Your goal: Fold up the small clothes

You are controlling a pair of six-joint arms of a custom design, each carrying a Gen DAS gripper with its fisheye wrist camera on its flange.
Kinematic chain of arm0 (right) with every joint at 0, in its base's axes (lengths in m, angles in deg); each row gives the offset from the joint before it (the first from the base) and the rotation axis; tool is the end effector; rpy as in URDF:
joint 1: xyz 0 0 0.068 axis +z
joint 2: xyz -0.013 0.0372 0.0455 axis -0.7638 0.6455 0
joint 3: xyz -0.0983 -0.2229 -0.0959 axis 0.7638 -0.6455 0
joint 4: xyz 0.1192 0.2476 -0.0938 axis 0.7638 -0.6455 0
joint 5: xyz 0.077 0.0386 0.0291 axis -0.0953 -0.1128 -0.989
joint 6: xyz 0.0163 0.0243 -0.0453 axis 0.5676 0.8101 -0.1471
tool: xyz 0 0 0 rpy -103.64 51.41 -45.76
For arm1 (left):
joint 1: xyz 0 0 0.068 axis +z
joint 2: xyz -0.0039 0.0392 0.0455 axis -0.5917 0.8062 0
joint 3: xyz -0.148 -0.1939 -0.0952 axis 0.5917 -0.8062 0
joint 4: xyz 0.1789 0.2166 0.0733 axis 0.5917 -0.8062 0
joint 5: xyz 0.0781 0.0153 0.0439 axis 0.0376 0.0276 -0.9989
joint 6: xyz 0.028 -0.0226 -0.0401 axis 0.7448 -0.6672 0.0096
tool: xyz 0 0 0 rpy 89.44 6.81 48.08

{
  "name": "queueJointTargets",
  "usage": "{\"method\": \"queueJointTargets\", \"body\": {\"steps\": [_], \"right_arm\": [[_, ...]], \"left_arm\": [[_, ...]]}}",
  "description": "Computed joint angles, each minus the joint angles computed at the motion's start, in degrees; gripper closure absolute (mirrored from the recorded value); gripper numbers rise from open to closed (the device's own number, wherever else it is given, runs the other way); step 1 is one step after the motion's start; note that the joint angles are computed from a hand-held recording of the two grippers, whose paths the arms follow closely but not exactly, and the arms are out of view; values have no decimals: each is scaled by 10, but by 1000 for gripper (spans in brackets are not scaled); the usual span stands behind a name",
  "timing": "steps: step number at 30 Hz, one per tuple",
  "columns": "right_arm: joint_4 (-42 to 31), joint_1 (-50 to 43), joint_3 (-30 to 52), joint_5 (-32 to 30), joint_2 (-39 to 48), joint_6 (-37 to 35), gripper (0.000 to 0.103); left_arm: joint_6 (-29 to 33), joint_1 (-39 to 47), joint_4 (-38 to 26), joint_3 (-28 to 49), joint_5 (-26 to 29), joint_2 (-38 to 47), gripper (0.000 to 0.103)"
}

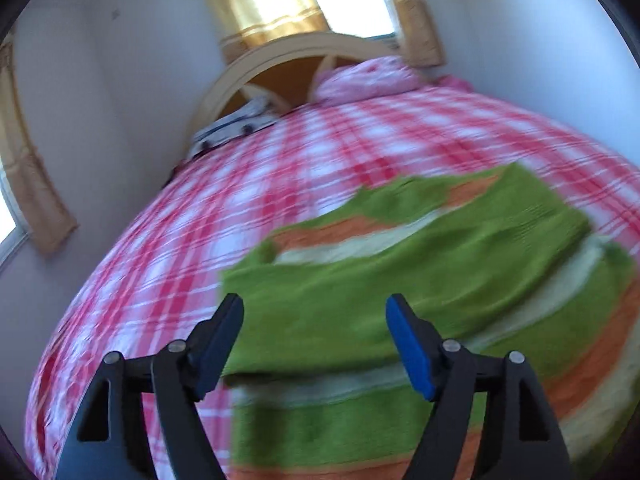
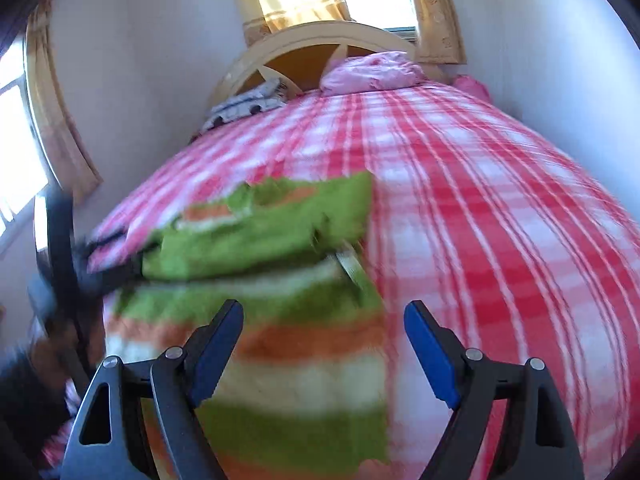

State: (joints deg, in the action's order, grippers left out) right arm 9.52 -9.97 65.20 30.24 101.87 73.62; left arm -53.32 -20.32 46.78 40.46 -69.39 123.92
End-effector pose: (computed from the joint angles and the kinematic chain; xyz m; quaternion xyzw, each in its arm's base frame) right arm 0.1770 0.1281 0.0658 0.0631 0.8717 0.1175 0.4715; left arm 0.2572 0.0680 0.0376 0.1222 0.8726 0.1099 0.4599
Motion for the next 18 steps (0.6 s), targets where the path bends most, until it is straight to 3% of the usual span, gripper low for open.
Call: {"method": "queueJointTargets", "body": {"steps": [3,4,7,9,11,13,18], "right_arm": [[-12,-85,117,-97,112,-29,42],[-18,-94,146,-102,142,-38,49],[-53,-124,242,-138,237,-41,50],[-74,-138,287,-157,286,-39,58],[-84,-148,313,-170,319,-33,80],[-78,-153,316,-173,334,-34,94],[-48,-135,267,-130,281,-47,100]], "left_arm": [[-17,45,-47,53,4,34,26],[-22,55,-53,65,9,46,26],[-24,74,-71,100,14,90,25],[-25,90,-118,123,37,102,25],[-31,99,-138,131,57,104,19],[-31,103,-142,136,64,112,13],[-26,118,-146,136,90,114,12]]}}
